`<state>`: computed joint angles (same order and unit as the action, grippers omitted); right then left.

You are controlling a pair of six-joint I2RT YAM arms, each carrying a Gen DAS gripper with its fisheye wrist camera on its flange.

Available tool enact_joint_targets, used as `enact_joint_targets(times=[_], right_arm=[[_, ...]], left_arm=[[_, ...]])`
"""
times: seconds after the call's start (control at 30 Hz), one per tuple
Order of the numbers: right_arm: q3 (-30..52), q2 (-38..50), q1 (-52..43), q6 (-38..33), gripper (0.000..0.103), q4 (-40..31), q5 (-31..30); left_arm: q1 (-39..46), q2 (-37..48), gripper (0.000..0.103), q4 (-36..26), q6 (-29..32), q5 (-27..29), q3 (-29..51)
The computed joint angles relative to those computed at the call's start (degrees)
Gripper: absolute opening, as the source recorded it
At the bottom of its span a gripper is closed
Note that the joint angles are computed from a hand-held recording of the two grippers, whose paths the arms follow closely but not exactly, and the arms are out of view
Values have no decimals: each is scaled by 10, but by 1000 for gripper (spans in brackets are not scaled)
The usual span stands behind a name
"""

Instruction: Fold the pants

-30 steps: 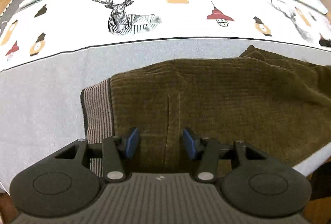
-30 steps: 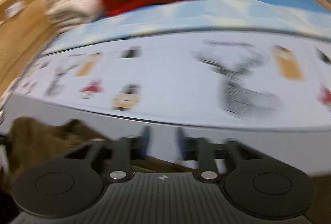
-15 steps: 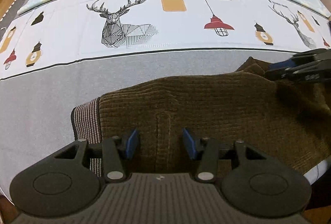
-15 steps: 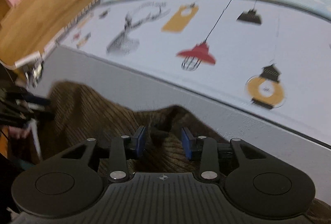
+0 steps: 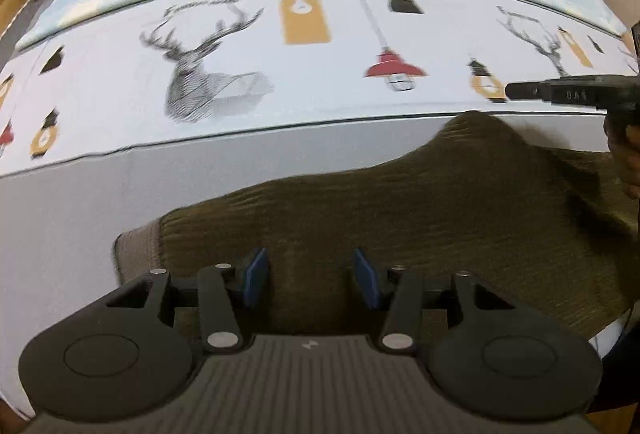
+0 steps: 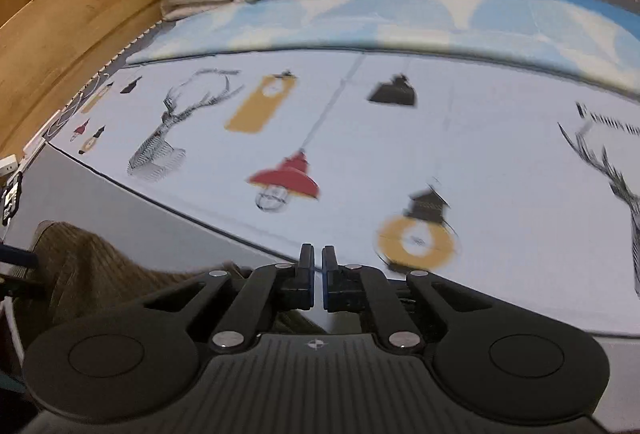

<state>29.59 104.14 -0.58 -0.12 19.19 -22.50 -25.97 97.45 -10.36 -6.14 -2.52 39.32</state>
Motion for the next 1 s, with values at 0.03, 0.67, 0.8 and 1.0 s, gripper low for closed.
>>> enact_joint_targets(times=[0.03,0.67,0.8,1.0], right_arm=[[-8,-15,-25,1,5,-4,-1],[202,162,-810,-307,47,-98,-83],[307,250,-865,-342,55,-158,-107],[370,300,-866,-451,20,-239,-154]], left_arm=[[-13,6,53,1,-6,0,8],[-209,197,53,-3,-92,-21,225],[-215,221,53,-15,-97,-28,253],[-214,245,53,-30,-112,-30,279]])
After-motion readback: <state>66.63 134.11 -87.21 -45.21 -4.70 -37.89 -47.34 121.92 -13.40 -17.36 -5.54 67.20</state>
